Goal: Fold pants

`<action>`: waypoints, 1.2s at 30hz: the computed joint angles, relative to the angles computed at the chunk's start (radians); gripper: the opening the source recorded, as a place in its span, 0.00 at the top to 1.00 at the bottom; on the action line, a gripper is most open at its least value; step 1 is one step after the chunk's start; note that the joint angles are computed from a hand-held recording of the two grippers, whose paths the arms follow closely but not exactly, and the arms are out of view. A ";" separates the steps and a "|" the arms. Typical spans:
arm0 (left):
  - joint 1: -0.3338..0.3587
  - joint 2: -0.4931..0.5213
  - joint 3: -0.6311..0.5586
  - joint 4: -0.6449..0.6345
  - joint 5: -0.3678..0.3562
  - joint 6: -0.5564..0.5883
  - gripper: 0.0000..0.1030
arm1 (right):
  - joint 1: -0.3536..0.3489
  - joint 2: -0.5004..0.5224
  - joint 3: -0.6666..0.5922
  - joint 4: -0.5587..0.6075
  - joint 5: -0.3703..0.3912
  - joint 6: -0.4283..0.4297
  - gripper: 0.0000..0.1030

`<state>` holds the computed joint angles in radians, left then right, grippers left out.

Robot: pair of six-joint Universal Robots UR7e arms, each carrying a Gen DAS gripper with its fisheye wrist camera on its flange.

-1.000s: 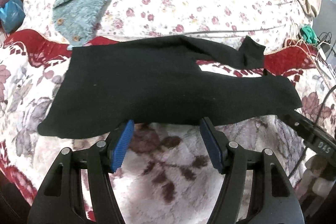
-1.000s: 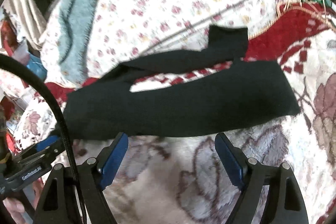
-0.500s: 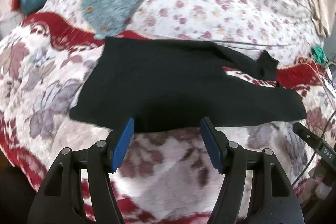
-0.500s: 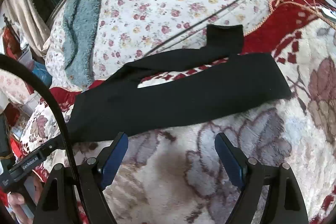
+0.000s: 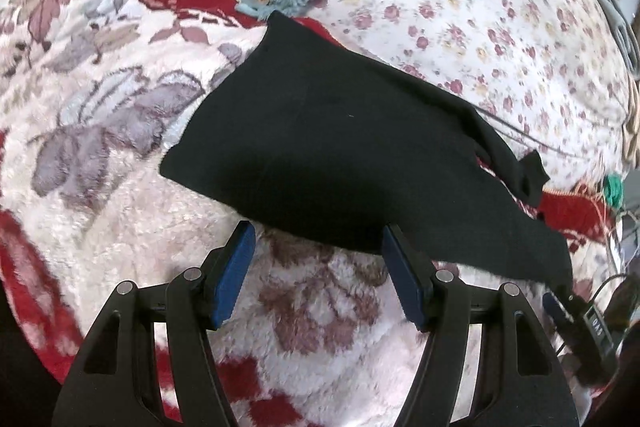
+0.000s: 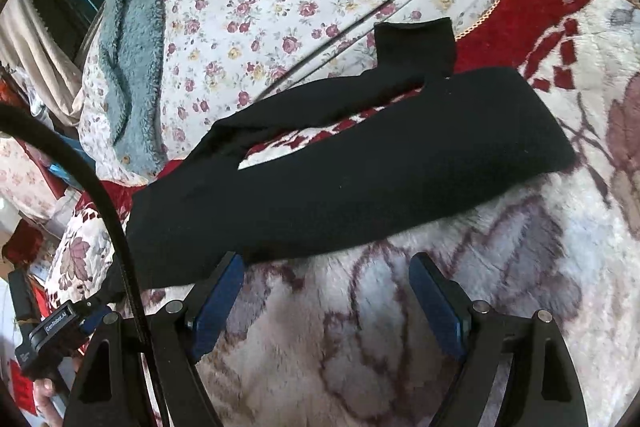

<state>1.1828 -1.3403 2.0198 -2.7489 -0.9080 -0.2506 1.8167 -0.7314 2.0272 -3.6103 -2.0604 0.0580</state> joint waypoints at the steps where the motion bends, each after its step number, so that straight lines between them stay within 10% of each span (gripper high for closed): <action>1: 0.002 0.006 -0.005 -0.004 -0.001 -0.004 0.36 | -0.005 0.002 -0.004 -0.004 0.011 0.000 0.19; 19: 0.084 0.009 -0.082 -0.004 -0.244 -0.131 0.36 | -0.067 0.014 -0.051 -0.035 0.125 0.010 0.18; 27: 0.075 0.065 -0.119 -0.034 -0.174 -0.115 0.36 | -0.072 0.013 -0.055 -0.028 0.133 0.020 0.19; 30: 0.079 0.099 -0.146 -0.052 -0.160 -0.100 0.37 | -0.073 0.013 -0.069 -0.009 0.110 0.033 0.48; 33: 0.068 0.121 -0.184 0.032 -0.107 -0.072 0.76 | -0.103 0.000 -0.048 -0.038 0.147 0.106 0.79; 36: 0.069 0.117 -0.197 0.060 -0.105 -0.046 0.87 | -0.111 -0.008 -0.026 -0.054 0.182 0.115 0.88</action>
